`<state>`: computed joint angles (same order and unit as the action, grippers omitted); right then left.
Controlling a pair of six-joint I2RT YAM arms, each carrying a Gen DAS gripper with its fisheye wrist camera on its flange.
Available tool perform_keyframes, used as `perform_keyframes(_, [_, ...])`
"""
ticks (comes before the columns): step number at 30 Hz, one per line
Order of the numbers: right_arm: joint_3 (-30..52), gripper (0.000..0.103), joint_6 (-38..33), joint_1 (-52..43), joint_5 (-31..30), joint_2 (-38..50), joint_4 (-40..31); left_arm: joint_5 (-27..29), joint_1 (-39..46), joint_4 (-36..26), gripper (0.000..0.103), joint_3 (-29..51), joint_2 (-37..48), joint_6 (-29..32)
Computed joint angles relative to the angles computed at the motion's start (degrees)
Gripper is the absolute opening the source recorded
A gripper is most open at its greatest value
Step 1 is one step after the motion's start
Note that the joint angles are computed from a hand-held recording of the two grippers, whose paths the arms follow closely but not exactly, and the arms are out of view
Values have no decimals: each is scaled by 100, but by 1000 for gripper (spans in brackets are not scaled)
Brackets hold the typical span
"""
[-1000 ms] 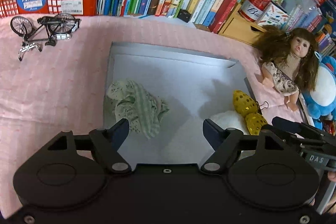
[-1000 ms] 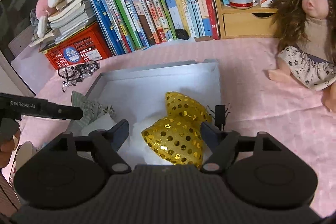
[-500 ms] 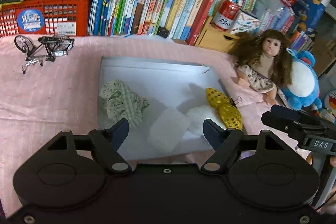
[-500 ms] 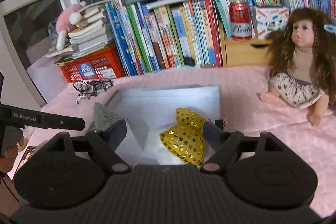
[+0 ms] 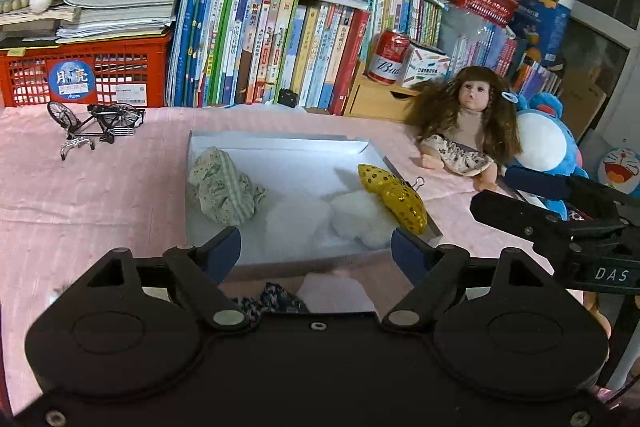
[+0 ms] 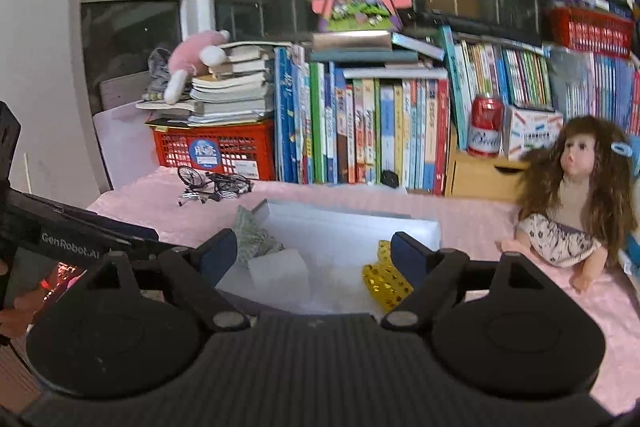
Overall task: Organize soft objects
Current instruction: 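Withdraw both grippers from the tray back toward the remaining soft items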
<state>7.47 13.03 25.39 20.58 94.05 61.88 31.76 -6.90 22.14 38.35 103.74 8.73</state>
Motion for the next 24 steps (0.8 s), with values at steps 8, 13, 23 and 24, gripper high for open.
perform_keyframes(8, [-224, 91, 169, 1189, 1381, 833, 1154, 71, 412, 1415, 84, -1137, -100, 1])
perform_keyframes(13, [-165, 92, 183, 1957, 2239, 1535, 1768, 154, 731, 2158, 85, -1652, -1, 143])
perform_keyframes(23, [360, 95, -163, 2836, 3003, 2230, 1670, 370, 1500, 3431, 87, -2388, 445, 421])
perform_keyframes(24, [417, 95, -160, 2875, 3009, 2277, 1607, 388, 1576, 3540, 88, -2433, 512, 455])
